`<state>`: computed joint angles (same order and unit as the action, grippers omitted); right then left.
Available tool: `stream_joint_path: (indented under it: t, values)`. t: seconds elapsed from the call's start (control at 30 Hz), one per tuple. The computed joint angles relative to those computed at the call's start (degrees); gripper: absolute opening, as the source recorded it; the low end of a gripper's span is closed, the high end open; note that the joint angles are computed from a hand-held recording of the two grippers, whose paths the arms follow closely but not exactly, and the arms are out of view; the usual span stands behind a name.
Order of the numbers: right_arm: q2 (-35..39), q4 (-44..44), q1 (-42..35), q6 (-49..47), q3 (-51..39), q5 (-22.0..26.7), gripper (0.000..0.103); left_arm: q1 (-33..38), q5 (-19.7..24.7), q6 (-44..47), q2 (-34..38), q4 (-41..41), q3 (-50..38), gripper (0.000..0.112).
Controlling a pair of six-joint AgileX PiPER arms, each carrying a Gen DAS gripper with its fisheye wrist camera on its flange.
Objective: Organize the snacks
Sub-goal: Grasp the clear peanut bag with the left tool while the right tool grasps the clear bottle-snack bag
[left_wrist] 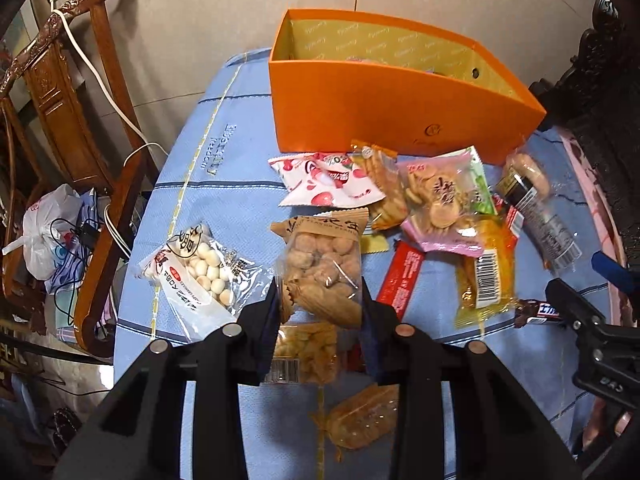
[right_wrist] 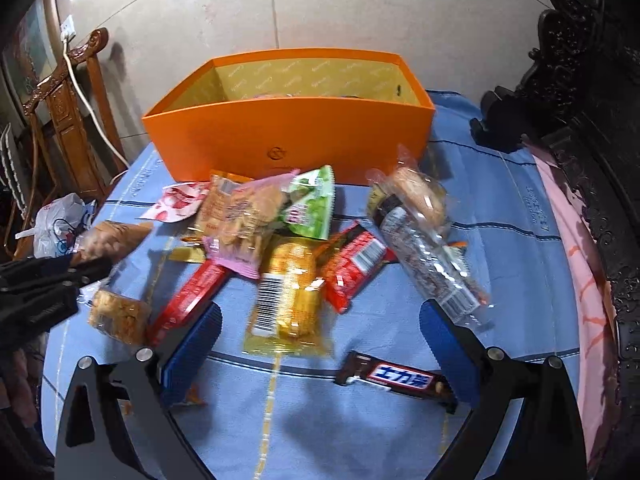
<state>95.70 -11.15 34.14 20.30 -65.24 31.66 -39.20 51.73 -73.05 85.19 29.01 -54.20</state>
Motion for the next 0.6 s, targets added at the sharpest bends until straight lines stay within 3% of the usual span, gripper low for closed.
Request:
stream_joint_path:
  t: [0.23, 0.6]
  values:
    - [1.31, -4.42, -5.13, -0.36, 1.33, -2.38, 0.1, -0.86, 0.09, -0.04, 2.74, -0.21, -2.26, 0.034]
    - [9.93, -4.87, -12.63, -8.87, -4.13, -3.03, 0.1, -2.82, 2.71, -0.52, 9.12, -0.82, -9.33, 0.035]
